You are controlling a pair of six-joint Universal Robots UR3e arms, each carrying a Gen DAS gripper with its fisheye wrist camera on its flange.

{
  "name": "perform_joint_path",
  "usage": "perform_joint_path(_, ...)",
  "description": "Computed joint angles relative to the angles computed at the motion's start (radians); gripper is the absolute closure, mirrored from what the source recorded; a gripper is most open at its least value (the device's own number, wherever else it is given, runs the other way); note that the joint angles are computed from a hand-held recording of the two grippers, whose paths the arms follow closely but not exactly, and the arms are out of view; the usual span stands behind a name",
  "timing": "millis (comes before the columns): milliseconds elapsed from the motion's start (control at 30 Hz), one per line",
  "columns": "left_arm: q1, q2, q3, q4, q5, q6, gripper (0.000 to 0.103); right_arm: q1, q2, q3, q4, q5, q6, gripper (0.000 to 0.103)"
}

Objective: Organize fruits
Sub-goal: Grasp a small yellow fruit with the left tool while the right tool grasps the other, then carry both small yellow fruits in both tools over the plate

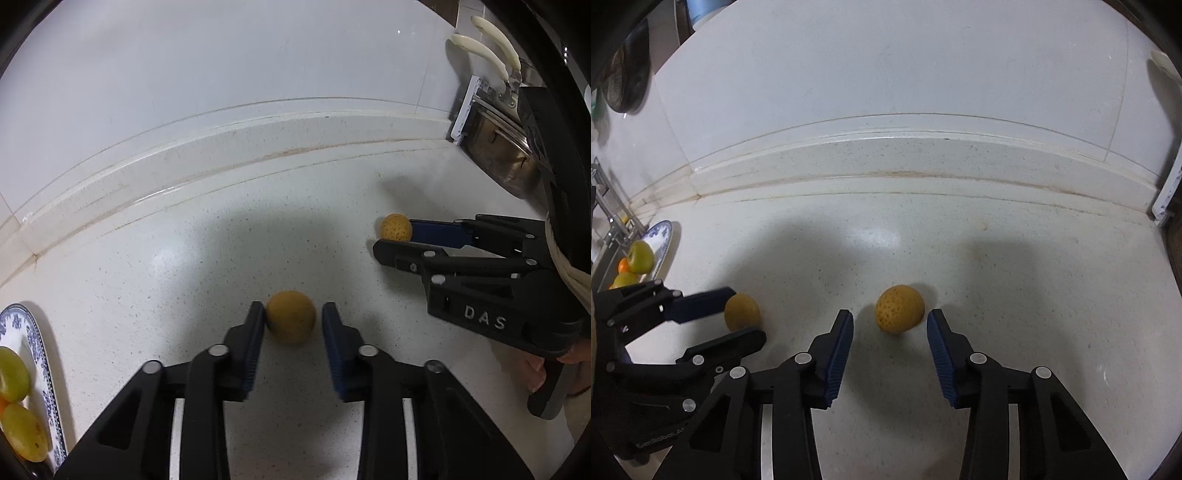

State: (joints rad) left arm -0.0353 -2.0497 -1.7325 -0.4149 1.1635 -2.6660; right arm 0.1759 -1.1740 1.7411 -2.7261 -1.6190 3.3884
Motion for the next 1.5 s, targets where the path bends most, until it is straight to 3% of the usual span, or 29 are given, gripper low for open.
perform_joint_path(167, 0.006, 0.015, -0.017, 0.003, -0.017, 0.004, 0.075, -0.004, 0.003, 0.003, -0.012, 0.007, 0.006, 0.074)
perform_joint_path(700, 0.128, 0.229, -0.2, 0.0, -0.124, 0.057, 0.075, 0.077, -0.151, 0.131, -0.077, -0.032, 0.07, 0.074)
perform_joint_path(867, 0.194, 0.323, -0.272, -0.02, -0.164, 0.095, 0.075, 0.14, -0.184, 0.118, -0.052, -0.087, 0.091, 0.074)
perform_joint_path(1100, 0.327, 0.493, -0.351, -0.147, -0.26, 0.199, 0.075, 0.243, -0.21, 0.073, -0.011, -0.163, 0.13, 0.074)
perform_joint_path(1500, 0.611, 0.765, -0.452, -0.44, -0.419, 0.425, 0.075, 0.457, -0.085, -0.172, 0.083, -0.321, 0.23, 0.074)
